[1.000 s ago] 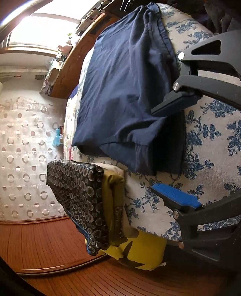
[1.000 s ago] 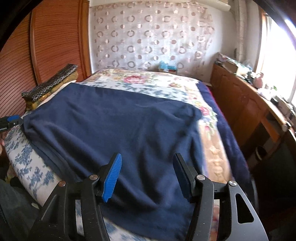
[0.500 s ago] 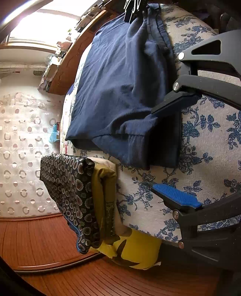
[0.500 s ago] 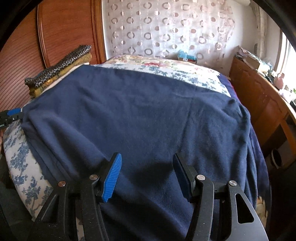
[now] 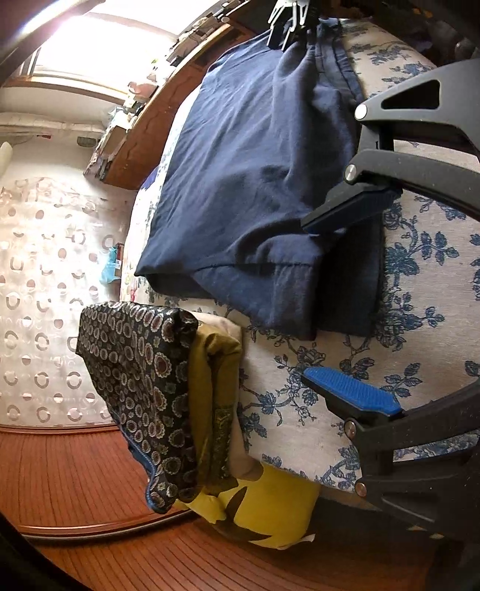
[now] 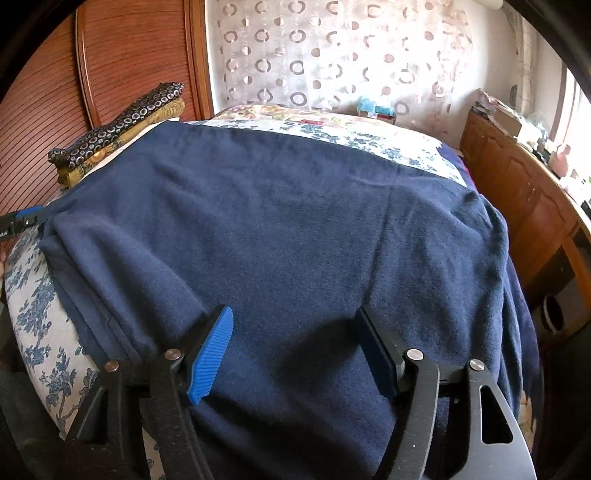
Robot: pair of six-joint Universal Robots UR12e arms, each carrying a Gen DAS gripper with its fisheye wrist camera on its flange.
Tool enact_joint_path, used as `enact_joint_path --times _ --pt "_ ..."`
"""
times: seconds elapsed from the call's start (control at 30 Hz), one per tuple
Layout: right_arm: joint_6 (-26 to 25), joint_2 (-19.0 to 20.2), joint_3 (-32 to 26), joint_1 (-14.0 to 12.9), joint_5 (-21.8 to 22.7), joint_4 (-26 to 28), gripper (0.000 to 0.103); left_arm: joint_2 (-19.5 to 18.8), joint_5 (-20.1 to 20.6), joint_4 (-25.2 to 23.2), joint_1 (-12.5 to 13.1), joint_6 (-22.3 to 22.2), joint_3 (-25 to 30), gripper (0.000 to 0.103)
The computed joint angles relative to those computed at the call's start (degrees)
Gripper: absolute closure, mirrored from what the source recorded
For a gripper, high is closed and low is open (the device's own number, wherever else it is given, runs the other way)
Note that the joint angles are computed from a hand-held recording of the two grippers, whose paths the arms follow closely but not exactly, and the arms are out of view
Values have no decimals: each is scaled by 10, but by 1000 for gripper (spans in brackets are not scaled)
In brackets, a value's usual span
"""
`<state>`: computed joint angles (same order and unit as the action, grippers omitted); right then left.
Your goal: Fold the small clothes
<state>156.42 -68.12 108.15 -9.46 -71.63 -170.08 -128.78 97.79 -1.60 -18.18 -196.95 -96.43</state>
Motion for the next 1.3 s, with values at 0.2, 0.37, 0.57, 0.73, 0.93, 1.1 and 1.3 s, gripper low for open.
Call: enact_joint_path --times 0.2,0.37,0.57,0.73,0.93,1.1,1.3 --pt "-3 1 -2 -1 5 3 28 -4 -10 -8 0 -3 1 32" --pt "-3 1 -2 -1 5 3 28 -4 -16 -3 0 1 0 46" --pt "-4 1 -2 -2 6 3 28 -4 -20 -3 1 1 2 52" --pt "-4 2 -1 -2 7 1 28 -6 -18 -8 -1 11 6 66" --pt "-5 2 -1 -2 7 0 28 -5 -39 -4 -2 22 11 94" --pt "-5 2 0 -3 8 -1 28 0 -31 60 -14 38 12 94" --pt "-4 2 0 -2 7 -2 28 0 -35 117 -24 61 26 94"
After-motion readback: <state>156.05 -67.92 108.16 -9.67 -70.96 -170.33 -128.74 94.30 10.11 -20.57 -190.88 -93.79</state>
